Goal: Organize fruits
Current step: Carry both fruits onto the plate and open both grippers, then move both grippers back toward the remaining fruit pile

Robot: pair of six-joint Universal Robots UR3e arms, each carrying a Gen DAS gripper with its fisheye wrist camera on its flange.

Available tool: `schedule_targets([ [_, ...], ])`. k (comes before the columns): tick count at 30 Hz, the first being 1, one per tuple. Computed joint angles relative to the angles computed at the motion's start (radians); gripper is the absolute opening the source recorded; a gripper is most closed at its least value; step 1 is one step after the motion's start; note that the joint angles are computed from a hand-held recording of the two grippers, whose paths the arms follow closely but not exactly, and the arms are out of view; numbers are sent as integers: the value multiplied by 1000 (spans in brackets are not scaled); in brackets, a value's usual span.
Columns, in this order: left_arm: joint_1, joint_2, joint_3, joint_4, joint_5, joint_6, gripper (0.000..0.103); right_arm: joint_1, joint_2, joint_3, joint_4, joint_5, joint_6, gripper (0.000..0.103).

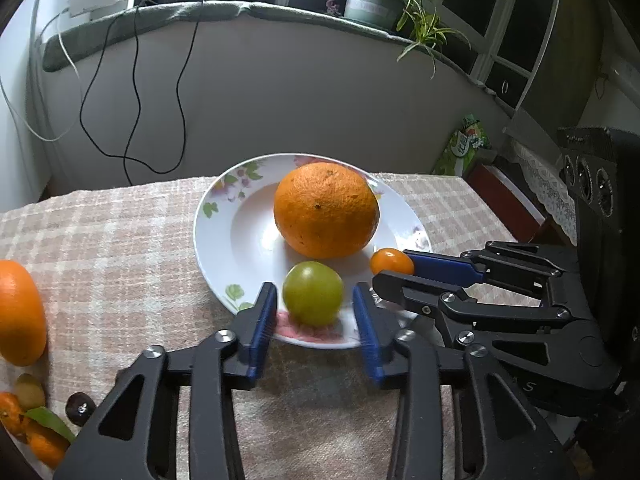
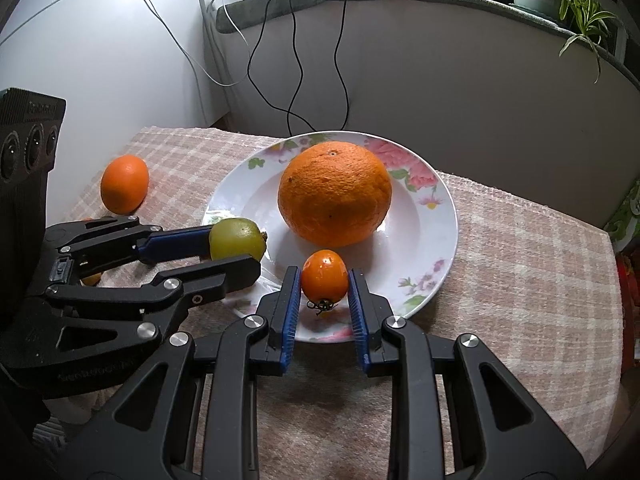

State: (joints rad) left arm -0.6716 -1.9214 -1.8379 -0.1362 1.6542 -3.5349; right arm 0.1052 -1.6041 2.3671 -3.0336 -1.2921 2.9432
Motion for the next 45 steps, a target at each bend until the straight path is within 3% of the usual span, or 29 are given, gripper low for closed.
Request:
schedule_targets([
  [6,3,29,-25,6,7,1,44,-23,-39,26,-6,-8,1,50],
  [9,0,38,-33,11,10,-3,44,-26,-63,40,-6,-14,1,55],
  [26,-28,183,-157,22,63,-40,44,26,-241,74,76,-34,27,73],
  [31,-42,266,-232,26,97,-47,52,84,-285,79,83,-48,46,81],
  [35,-49,367,-330,41,131,-52,60,151,-294,73,76,-69,59,92],
  [45,23,756,-619,-55,179,-56,60,331,-193,25,12,-140,115,93],
])
